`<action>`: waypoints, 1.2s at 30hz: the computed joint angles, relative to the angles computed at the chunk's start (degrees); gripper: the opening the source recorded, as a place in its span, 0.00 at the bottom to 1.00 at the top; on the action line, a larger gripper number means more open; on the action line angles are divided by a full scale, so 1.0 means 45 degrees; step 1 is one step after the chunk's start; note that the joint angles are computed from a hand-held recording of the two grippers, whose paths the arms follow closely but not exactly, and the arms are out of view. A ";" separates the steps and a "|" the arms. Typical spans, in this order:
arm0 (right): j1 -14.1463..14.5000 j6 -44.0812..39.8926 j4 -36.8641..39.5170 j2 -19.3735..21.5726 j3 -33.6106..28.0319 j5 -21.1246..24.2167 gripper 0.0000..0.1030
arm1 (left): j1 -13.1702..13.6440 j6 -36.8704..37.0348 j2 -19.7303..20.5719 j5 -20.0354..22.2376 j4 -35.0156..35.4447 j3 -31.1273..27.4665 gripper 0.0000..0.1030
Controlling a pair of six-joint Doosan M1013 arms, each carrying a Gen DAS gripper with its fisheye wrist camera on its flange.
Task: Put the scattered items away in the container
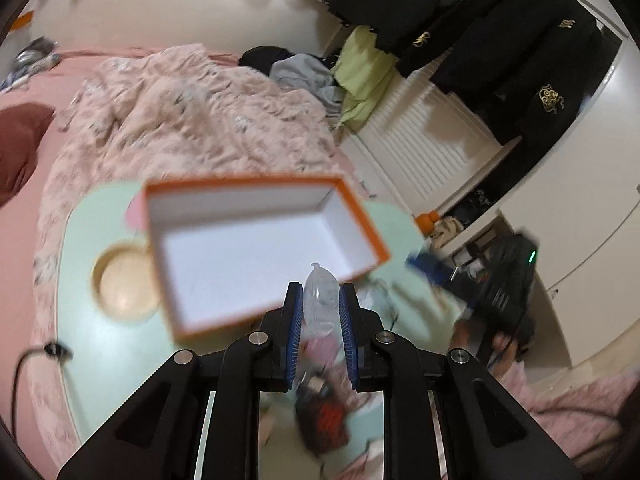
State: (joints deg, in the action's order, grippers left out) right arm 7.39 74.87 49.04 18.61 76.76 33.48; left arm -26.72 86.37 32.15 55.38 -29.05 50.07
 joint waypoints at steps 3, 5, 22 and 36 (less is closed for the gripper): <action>0.0081 -0.0652 0.0442 -0.0073 -0.0135 -0.0251 0.78 | 0.0017 0.0412 -0.0547 -0.0533 -0.0730 0.1520 0.19; 0.0156 -0.0991 0.0668 -0.0189 -0.0076 -0.0623 0.78 | -0.0064 0.0390 -0.0673 -0.0888 -0.0848 0.2127 0.19; 0.0830 -0.2031 0.0927 -0.0825 0.0545 -0.1749 0.80 | -0.1121 -0.0118 -0.0968 -0.4026 0.1892 0.3225 0.57; 0.1608 -0.0101 -0.3295 -0.1670 0.1666 -0.3013 0.80 | -0.1977 -0.4733 -0.2804 -0.8223 0.7849 0.5778 0.72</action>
